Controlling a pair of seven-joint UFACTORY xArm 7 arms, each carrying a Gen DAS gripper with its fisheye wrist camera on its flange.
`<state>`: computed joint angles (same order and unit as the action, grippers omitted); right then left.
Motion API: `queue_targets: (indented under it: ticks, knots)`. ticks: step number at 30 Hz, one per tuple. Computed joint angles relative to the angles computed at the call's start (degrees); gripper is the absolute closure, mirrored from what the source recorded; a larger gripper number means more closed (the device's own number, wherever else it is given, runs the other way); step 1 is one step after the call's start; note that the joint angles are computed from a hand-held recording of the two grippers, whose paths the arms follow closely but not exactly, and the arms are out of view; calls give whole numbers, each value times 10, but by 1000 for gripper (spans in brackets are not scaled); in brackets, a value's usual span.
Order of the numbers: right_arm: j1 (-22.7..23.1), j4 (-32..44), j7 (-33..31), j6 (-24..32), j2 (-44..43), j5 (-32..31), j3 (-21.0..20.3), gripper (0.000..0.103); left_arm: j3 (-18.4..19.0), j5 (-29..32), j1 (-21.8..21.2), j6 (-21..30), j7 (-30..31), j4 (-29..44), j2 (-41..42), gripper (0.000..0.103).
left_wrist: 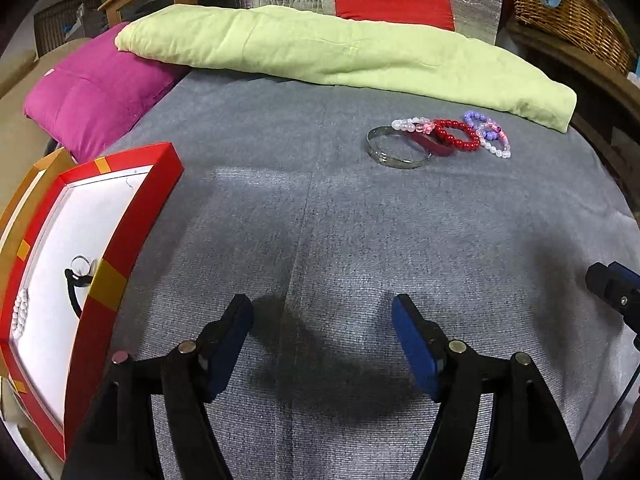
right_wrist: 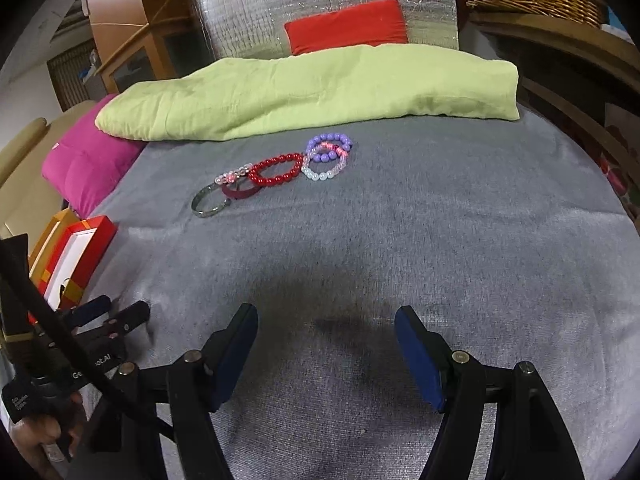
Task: Organize jewelry
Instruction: 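Move both open tools back over the remaining bracelets on the bed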
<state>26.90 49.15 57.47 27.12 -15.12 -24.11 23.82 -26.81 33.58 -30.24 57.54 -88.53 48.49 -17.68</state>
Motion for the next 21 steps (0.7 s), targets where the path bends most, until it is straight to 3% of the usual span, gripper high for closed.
queue_targets:
  ticks: [10,21]
  knots:
    - [10,-5,-14,9,3,35,-12,26,1,-4,2,-1,-3,-10,-8,20]
    - [14,6,-18,33,16,21,-7,17,-2,-7,2,5,-3,-11,-10,17]
